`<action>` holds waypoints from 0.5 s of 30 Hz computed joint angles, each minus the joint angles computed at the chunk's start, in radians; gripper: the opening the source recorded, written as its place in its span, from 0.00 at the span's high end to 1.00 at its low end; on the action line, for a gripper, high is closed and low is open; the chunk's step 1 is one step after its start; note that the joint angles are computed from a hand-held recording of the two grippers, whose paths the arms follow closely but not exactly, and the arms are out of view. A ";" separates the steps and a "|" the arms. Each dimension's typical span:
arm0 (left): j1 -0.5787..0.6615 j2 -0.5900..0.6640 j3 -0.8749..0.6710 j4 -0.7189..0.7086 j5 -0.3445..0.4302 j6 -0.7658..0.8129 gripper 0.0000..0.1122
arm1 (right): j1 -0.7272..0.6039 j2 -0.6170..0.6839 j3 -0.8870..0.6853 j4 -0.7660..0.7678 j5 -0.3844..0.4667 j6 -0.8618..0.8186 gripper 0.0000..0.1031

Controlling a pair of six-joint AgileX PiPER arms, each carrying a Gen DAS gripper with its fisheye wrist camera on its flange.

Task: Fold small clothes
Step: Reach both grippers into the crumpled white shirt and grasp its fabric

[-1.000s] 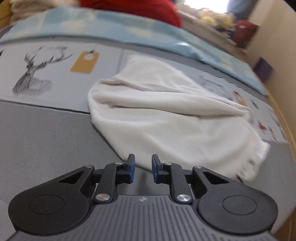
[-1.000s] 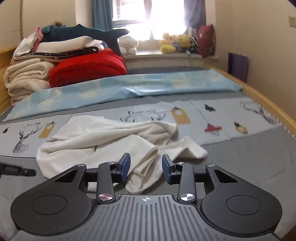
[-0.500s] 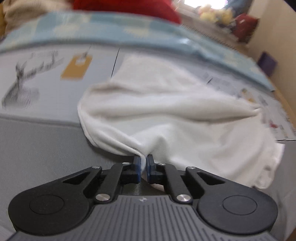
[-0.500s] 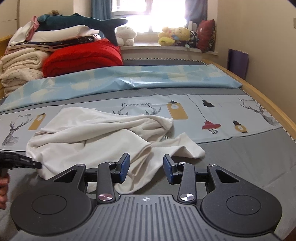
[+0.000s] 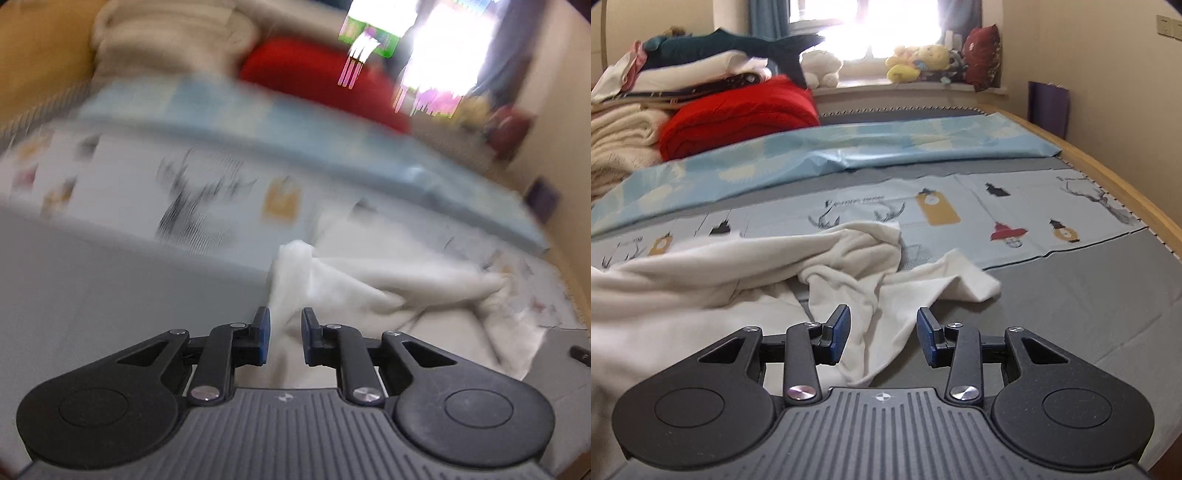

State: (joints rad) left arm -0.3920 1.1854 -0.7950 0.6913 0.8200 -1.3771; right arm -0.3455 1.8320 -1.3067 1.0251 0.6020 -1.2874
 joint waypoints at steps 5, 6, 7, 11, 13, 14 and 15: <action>0.036 -0.010 0.020 -0.018 -0.022 -0.015 0.66 | 0.046 0.005 0.008 -0.067 -0.003 0.008 0.60; 0.062 0.008 0.012 -0.089 -0.033 0.039 0.66 | 0.059 0.008 0.006 -0.090 -0.002 0.026 0.60; 0.089 0.040 -0.002 -0.140 -0.035 0.086 0.66 | 0.071 0.014 -0.001 -0.118 0.004 0.053 0.60; 0.217 0.129 -0.028 -0.324 -0.095 0.270 0.62 | 0.124 0.066 -0.062 -0.253 0.050 0.217 0.60; 0.265 0.121 -0.002 -0.380 -0.128 0.338 0.55 | 0.150 0.107 -0.110 -0.326 0.086 0.310 0.60; 0.267 0.130 -0.003 -0.376 -0.131 0.340 0.52 | 0.160 0.125 -0.128 -0.352 0.098 0.345 0.59; 0.272 0.137 -0.004 -0.374 -0.135 0.351 0.51 | 0.173 0.147 -0.152 -0.385 0.111 0.393 0.59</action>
